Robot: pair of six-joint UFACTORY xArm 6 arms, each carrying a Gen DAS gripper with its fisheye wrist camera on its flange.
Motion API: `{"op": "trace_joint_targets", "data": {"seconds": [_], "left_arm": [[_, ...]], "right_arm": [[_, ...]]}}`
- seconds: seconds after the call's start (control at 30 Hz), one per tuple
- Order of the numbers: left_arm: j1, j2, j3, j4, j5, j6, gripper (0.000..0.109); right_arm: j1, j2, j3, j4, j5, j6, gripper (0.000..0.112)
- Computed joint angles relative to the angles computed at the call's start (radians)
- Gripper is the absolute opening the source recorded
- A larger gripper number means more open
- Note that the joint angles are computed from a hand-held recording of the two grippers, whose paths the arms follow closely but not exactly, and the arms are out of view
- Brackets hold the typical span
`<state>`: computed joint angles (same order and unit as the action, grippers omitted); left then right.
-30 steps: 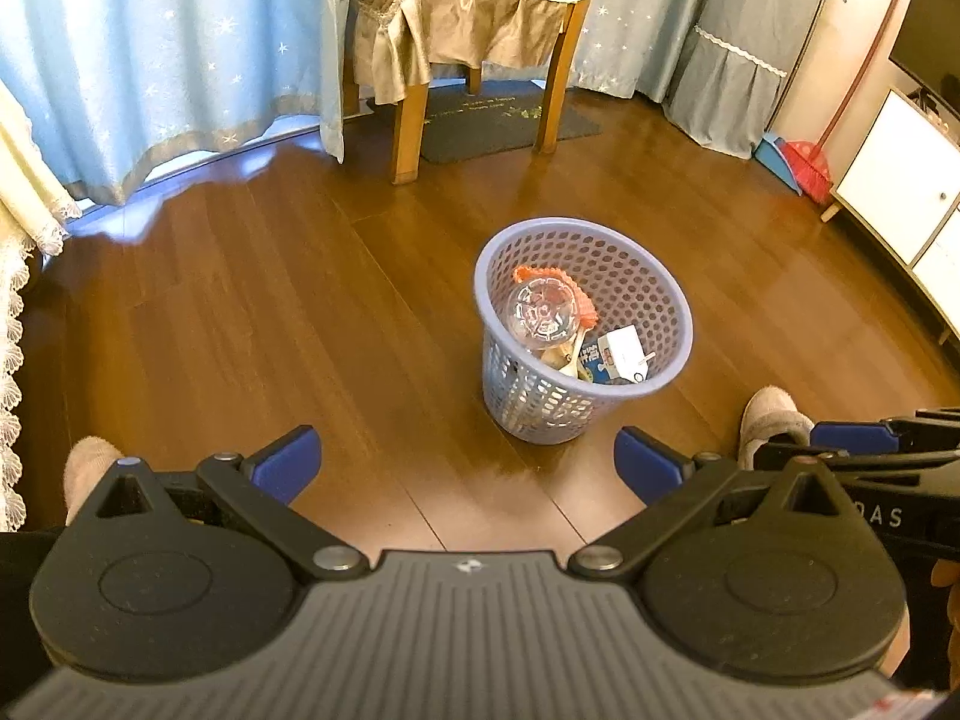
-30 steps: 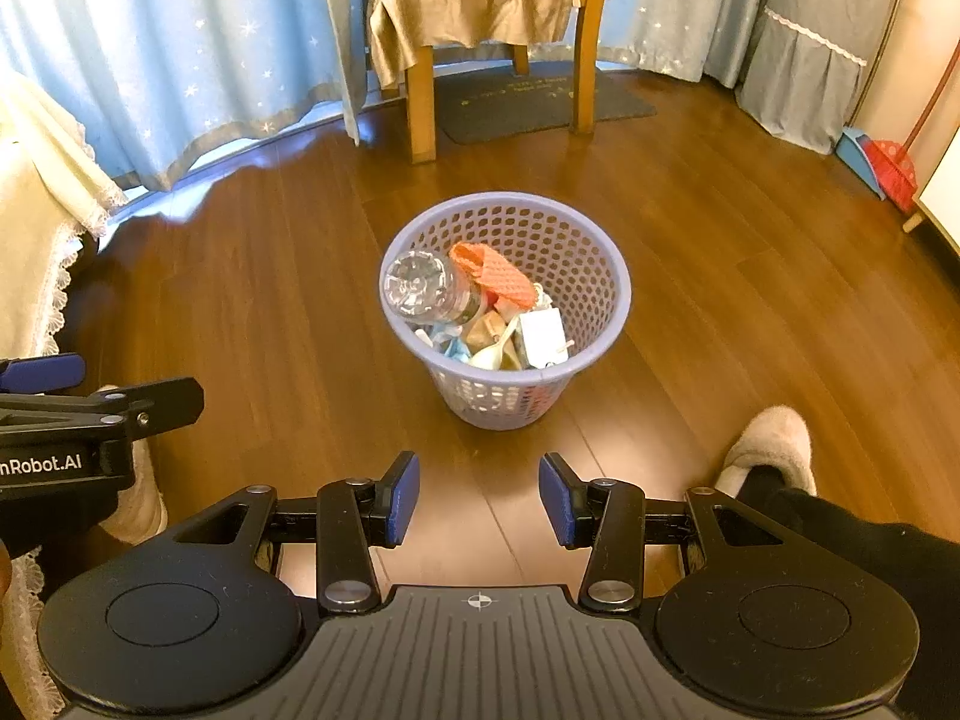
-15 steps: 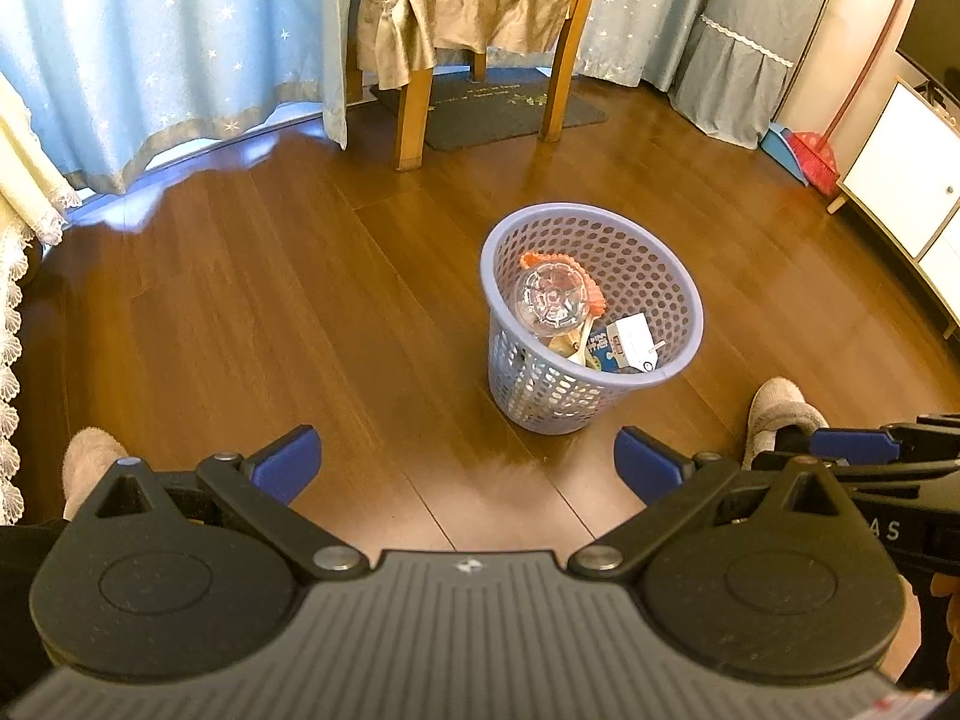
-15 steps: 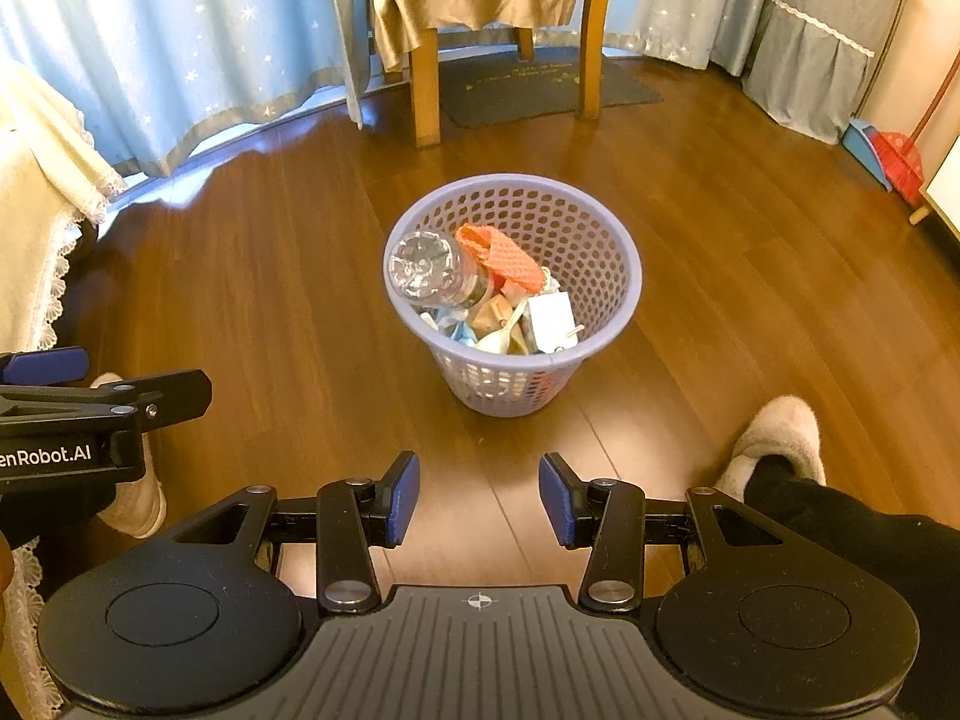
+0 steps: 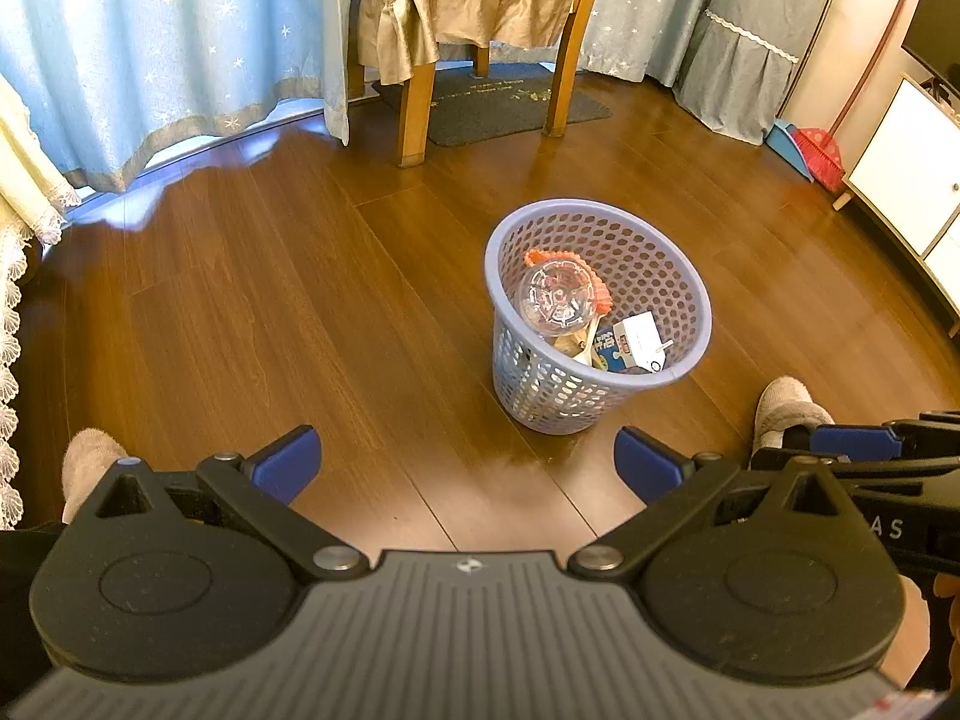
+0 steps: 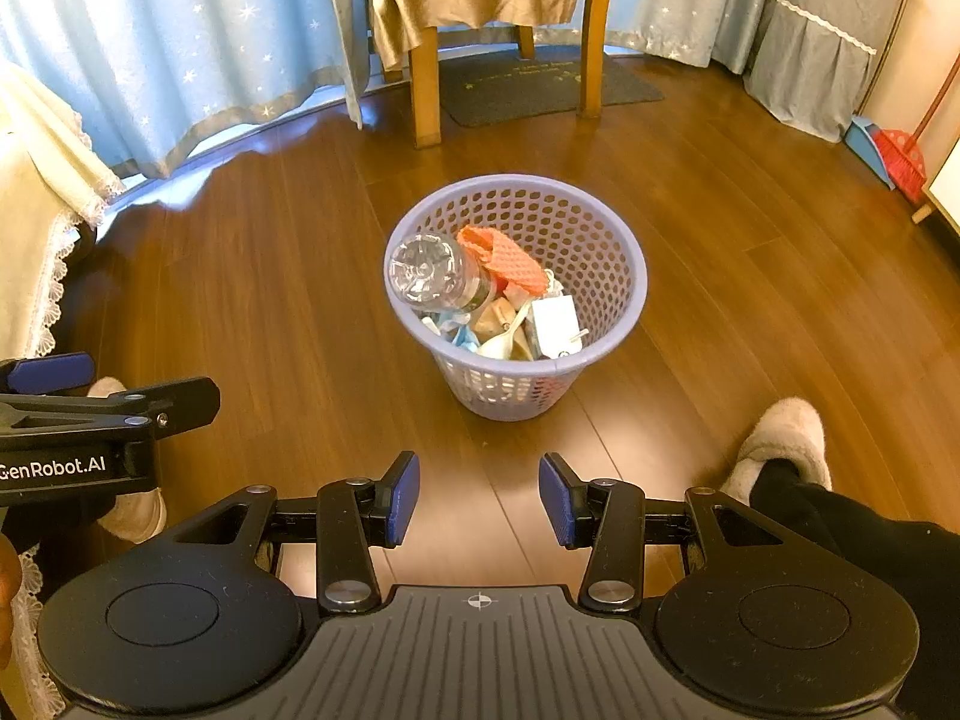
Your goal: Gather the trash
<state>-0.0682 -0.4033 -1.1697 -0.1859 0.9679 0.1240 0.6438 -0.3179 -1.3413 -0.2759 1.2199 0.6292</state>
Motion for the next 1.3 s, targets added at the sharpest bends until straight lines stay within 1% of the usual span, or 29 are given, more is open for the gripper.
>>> {"op": "trace_joint_targets", "data": {"seconds": [0.3,0.77,1.3], "left_arm": [[0.008,0.013,0.0,0.0,0.001,0.003,0.102],[-0.002,0.013,0.015,0.028,0.0,-0.016,0.102],[-0.002,0.023,0.016,0.045,0.019,-0.014,0.102]], "right_arm": [[-0.006,0.011,0.0,0.005,-0.009,-0.004,0.042],[-0.011,0.025,-0.003,0.011,-0.02,0.002,0.042],[-0.014,0.029,-0.007,0.013,-0.028,0.007,0.042]]}}
